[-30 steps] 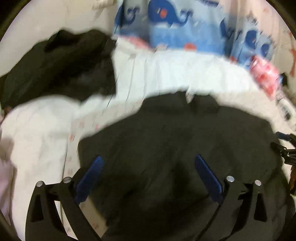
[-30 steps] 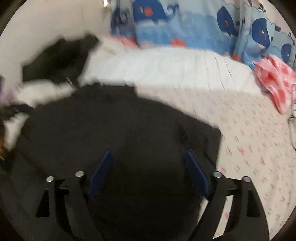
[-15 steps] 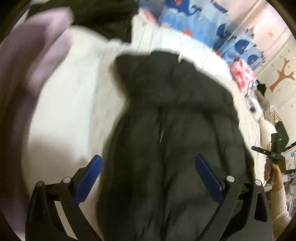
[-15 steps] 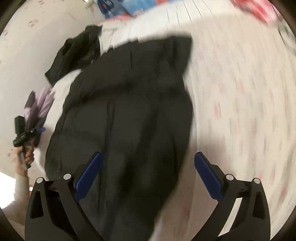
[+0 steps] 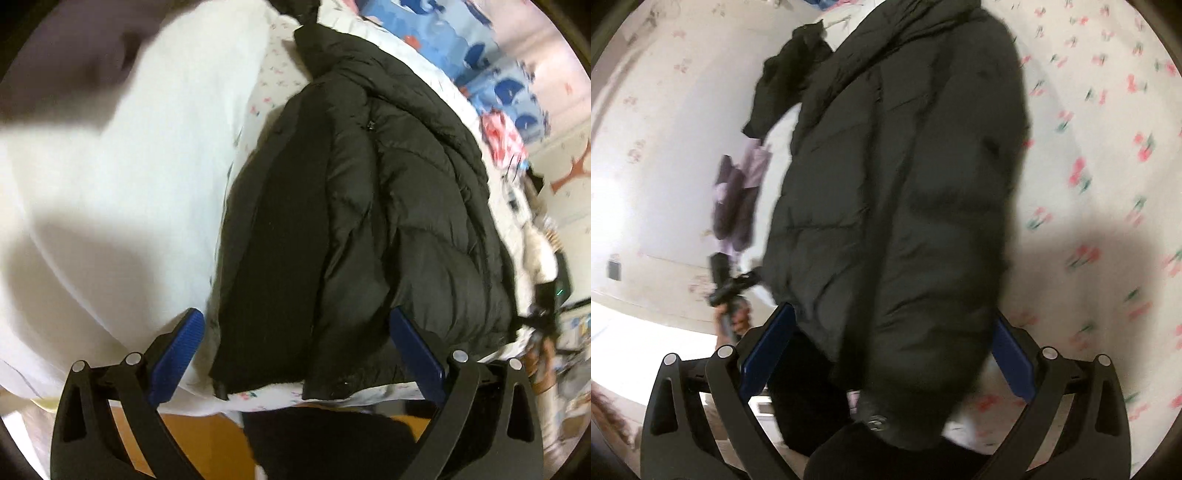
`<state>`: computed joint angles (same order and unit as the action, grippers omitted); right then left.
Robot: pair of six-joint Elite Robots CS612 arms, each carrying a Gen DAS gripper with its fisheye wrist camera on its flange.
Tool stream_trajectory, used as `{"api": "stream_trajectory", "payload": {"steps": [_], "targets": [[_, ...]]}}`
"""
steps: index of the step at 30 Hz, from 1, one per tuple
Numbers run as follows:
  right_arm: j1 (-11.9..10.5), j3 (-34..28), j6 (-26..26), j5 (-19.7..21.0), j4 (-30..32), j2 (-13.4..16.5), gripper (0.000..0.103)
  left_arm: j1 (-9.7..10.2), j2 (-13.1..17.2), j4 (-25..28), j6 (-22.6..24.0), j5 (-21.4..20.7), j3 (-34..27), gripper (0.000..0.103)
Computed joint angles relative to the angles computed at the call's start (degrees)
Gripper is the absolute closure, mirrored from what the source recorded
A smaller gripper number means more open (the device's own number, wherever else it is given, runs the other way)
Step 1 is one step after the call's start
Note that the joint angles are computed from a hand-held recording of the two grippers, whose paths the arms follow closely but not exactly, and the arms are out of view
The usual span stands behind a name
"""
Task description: Fold large clothes
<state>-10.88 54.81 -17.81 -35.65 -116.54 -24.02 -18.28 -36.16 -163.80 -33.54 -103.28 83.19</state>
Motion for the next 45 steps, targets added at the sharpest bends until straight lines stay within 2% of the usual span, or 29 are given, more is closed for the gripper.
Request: {"api": "stream_trajectory", "payload": {"steps": [1,3,4,5,6,7,9,10,13,15,16,17,18,19,21,23,24,25,28,32,34,36,37,40,41,43,44,45], "targets": [[0.30,0.87,0.72,-1.04,-2.30,-0.28,0.007,0.15,0.38,-0.47,-0.90,-1.15,-0.06,0.008],[0.31,2.39,1.74,-0.42,-5.78,-0.70,0.008,0.00,0.63,-1.37,-1.94,-1.71,0.11,0.010],[0.23,3.37,3.43,1.14,-8.77,-0.83,0.015,-0.22,0.53,-1.87,-2.16,-1.42,0.39,0.021],[0.39,3.73,5.12,1.69,-11.15,-0.80,0.042,-0.39,0.45,-1.40,-1.96,-1.16,0.31,0.032],[0.66,4.06,7.48,1.02,-14.30,-0.70,0.069,-0.43,0.33,-0.78,-1.79,-1.35,0.22,0.056],[0.89,4.20,10.41,1.20,-17.80,-0.48,0.076,-0.41,0.31,-0.58,-1.83,-1.93,-0.02,0.071],[1.14,4.40,15.27,3.48,-25.10,-0.17,0.086,-0.79,-0.20,0.75,-1.04,-0.53,-0.41,0.083],[1.17,4.50,17.44,4.57,-28.16,-0.04,0.087,-1.03,-0.58,1.21,-0.62,0.12,-0.52,0.087],[1.08,3.81,24.82,8.18,-38.61,0.09,0.089,-1.62,-1.73,2.64,0.21,2.54,-0.52,0.088],[1.36,2.91,25.62,8.86,-39.98,-0.05,0.090,-2.15,-2.53,6.72,1.49,5.65,-1.06,0.088],[1.54,2.43,24.86,8.87,-39.44,-0.32,0.090,-2.15,-2.53,8.80,1.74,5.78,-1.62,0.087],[1.71,2.08,24.13,8.61,-38.79,-0.53,0.090,-2.23,-2.43,12.16,2.68,6.50,-2.55,0.083],[1.79,1.98,23.36,8.48,-37.98,-0.75,0.090,-2.51,-2.42,14.74,3.75,8.54,-3.11,0.074],[1.91,1.98,22.61,8.24,-37.22,-0.93,0.090,-2.89,-2.40,16.91,4.49,11.35,-3.64,0.071],[1.79,2.45,23.03,8.12,-37.47,-0.97,0.090,-2.79,-2.34,18.25,4.43,11.24,-3.87,0.071],[1.33,2.99,24.52,8.90,-38.78,-0.65,0.090,-2.88,-2.85,17.28,4.88,11.61,-3.28,0.071],[1.24,3.09,25.75,9.14,-39.75,-0.43,0.090,-2.96,-3.34,16.06,5.73,11.60,-2.71,0.076],[0.96,3.36,27.37,9.54,-41.27,-0.24,0.091,-2.83,-3.68,14.59,5.85,10.45,-2.25,0.083],[0.22,3.85,32.65,10.88,-47.55,0.03,0.094,-2.40,-4.60,10.21,5.02,7.47,-1.17,0.091],[-0.73,5.09,37.71,12.71,-55.18,-1.05,0.096,-1.81,-5.94,2.12,2.98,1.68,0.88,0.095],[-1.34,6.41,38.45,14.20,-57.81,-2.35,0.096,-1.82,-7.20,-3.15,2.63,-1.09,2.71,0.096],[-2.07,9.28,36.80,15.28,-59.21,-4.76,0.096,-1.93,-8.87,-7.64,2.82,-3.25,5.02,0.096],[-2.54,11.42,34.11,15.66,-58.32,-6.45,0.096,-2.08,-9.89,-9.67,3.21,-4.55,6.49,0.096],[-4.18,18.64,17.03,17.97,-45.70,-12.37,0.096,-2.69,-12.49,-12.03,4.62,-6.56,10.74,0.096],[-4.63,21.52,11.03,16.74,-40.91,-14.68,0.095,-2.80,-12.95,-11.19,6.12,-7.50,11.57,0.095],[-5.25,26.02,-0.97,13.55,-28.91,-17.94,0.086,-3.09,-13.64,-5.44,12.67,-10.18,13.75,0.088],[-5.67,26.89,-6.69,11.02,-22.91,-18.71,0.069,-3.06,-13.44,-3.20,14.60,-11.06,14.25,0.082],[-6.35,27.45,-10.06,6.14,-16.91,-19.01,0.048,-2.84,-12.85,-1.66,15.36,-11.88,15.07,0.076]]}}
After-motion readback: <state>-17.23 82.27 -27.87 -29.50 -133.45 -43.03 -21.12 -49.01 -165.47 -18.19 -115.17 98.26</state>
